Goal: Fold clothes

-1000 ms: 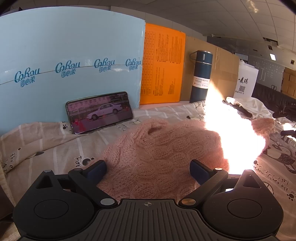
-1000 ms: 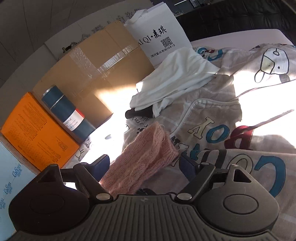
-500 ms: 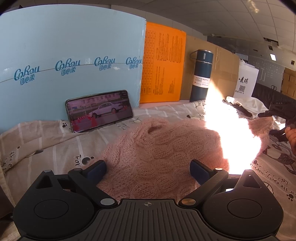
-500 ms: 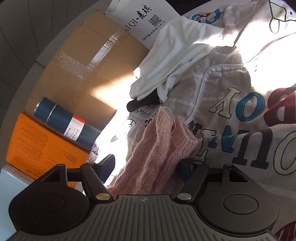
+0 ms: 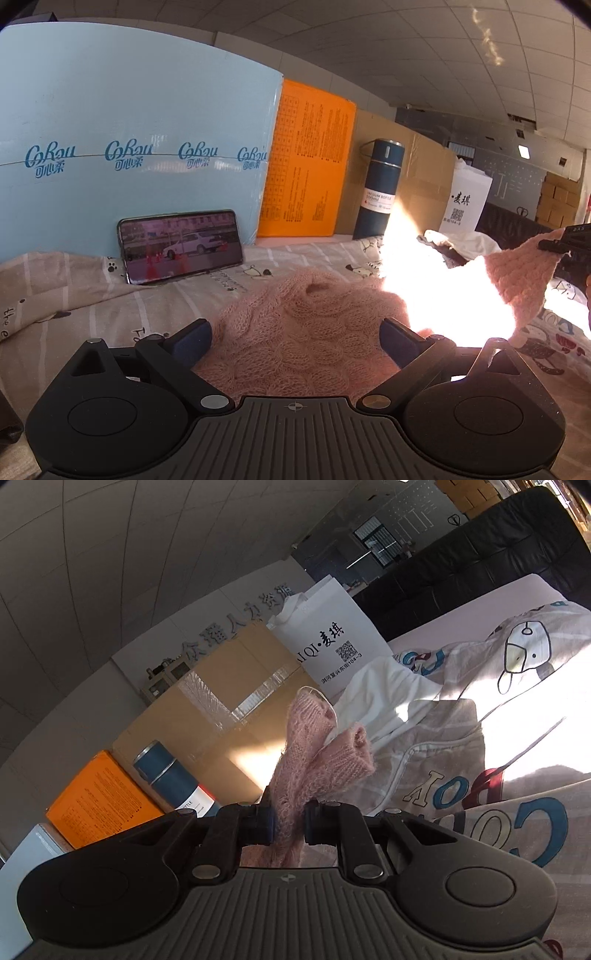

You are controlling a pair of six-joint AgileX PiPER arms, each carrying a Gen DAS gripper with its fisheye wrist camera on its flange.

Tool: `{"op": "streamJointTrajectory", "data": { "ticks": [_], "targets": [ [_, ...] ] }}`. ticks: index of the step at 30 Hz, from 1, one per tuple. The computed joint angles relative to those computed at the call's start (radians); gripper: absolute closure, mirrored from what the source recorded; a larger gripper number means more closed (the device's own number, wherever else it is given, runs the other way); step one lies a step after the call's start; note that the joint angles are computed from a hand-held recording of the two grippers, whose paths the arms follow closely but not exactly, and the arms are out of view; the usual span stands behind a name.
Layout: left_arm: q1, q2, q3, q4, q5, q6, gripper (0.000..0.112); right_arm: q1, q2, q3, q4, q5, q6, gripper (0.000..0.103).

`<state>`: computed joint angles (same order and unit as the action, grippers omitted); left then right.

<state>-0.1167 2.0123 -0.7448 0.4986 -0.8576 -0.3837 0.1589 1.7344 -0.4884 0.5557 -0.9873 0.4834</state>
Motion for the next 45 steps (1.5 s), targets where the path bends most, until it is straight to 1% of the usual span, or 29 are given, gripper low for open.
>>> {"op": "streamJointTrajectory", "data": {
  "ticks": [1, 3, 4, 6, 8, 10, 12, 15, 18, 22, 24, 26, 27, 28, 29, 30, 31, 32, 33, 34, 36, 41, 43, 45],
  "targets": [
    [0.004, 0.003, 0.006, 0.004, -0.026, -0.002, 0.013, 0.019, -0.015, 0.006, 0.052, -0.003, -0.044, 0.09],
    [0.012, 0.01, 0.016, 0.011, -0.071, -0.011, 0.013, 0.037, -0.032, -0.006, 0.138, 0.038, -0.134, 0.09],
    [0.015, 0.014, 0.018, 0.012, -0.088, -0.02, 0.013, 0.052, -0.029, -0.013, 0.176, 0.043, -0.177, 0.09],
    [0.022, 0.02, 0.022, 0.008, -0.114, -0.035, 0.013, 0.105, -0.006, -0.02, 0.242, -0.003, -0.253, 0.09],
    [0.027, 0.025, 0.025, 0.001, -0.14, -0.045, 0.013, 0.187, 0.027, -0.033, 0.314, -0.08, -0.341, 0.09],
    [0.033, 0.03, 0.025, 0.008, -0.156, -0.054, 0.013, 0.257, 0.057, -0.05, 0.348, -0.14, -0.414, 0.09],
    [0.036, 0.034, 0.022, 0.017, -0.163, -0.064, 0.013, 0.31, 0.084, -0.071, 0.358, -0.164, -0.48, 0.09],
    [0.04, 0.036, 0.018, 0.022, -0.159, -0.078, 0.013, 0.349, 0.1, -0.087, 0.309, -0.131, -0.522, 0.088],
    [0.044, 0.038, 0.014, 0.028, -0.155, -0.093, 0.013, 0.365, 0.115, -0.108, 0.252, -0.07, -0.553, 0.088],
    [0.049, 0.04, 0.01, 0.038, -0.15, -0.109, 0.013, 0.406, 0.158, -0.165, 0.274, -0.002, -0.674, 0.085],
    [0.049, 0.041, 0.008, 0.039, -0.147, -0.113, 0.013, 0.412, 0.177, -0.18, 0.267, 0.022, -0.694, 0.085],
    [0.049, 0.041, 0.007, 0.039, -0.144, -0.117, 0.013, 0.412, 0.191, -0.19, 0.242, 0.052, -0.69, 0.079],
    [0.048, 0.041, 0.007, 0.039, -0.143, -0.119, 0.013, 0.412, 0.194, -0.188, 0.227, 0.054, -0.679, 0.07],
    [0.049, 0.042, 0.006, 0.04, -0.143, -0.121, 0.013, 0.412, 0.196, -0.183, 0.21, 0.047, -0.665, 0.058],
    [0.05, 0.042, 0.006, 0.04, -0.144, -0.123, 0.013, 0.413, 0.199, -0.178, 0.193, 0.04, -0.652, 0.051],
    [0.051, 0.043, 0.005, 0.041, -0.142, -0.125, 0.013, 0.411, 0.2, -0.173, 0.171, 0.034, -0.636, 0.039],
    [0.051, 0.043, 0.004, 0.042, -0.14, -0.128, 0.013, 0.406, 0.2, -0.168, 0.143, 0.029, -0.616, 0.032],
    [0.053, 0.043, 0.004, 0.043, -0.139, -0.131, 0.013, 0.402, 0.2, -0.163, 0.119, 0.026, -0.598, 0.03],
    [0.053, 0.043, 0.003, 0.042, -0.137, -0.133, 0.013, 0.398, 0.199, -0.157, 0.094, 0.024, -0.576, 0.024],
    [0.053, 0.043, 0.002, 0.041, -0.134, -0.135, 0.013, 0.391, 0.198, -0.151, 0.064, 0.02, -0.548, 0.021],
    [0.053, 0.043, -0.002, 0.042, -0.125, -0.143, 0.013, 0.377, 0.193, -0.126, -0.007, -0.007, -0.473, 0.02],
    [0.057, 0.043, -0.006, 0.049, -0.118, -0.158, 0.013, 0.341, 0.196, -0.07, -0.177, -0.116, -0.312, 0.011],
    [0.057, 0.044, -0.007, 0.05, -0.117, -0.16, 0.013, 0.32, 0.188, -0.062, -0.251, -0.109, -0.277, 0.007],
    [0.057, 0.044, -0.009, 0.051, -0.115, -0.162, 0.013, 0.291, 0.177, -0.073, -0.334, -0.046, -0.239, 0.006]
  ]
}}
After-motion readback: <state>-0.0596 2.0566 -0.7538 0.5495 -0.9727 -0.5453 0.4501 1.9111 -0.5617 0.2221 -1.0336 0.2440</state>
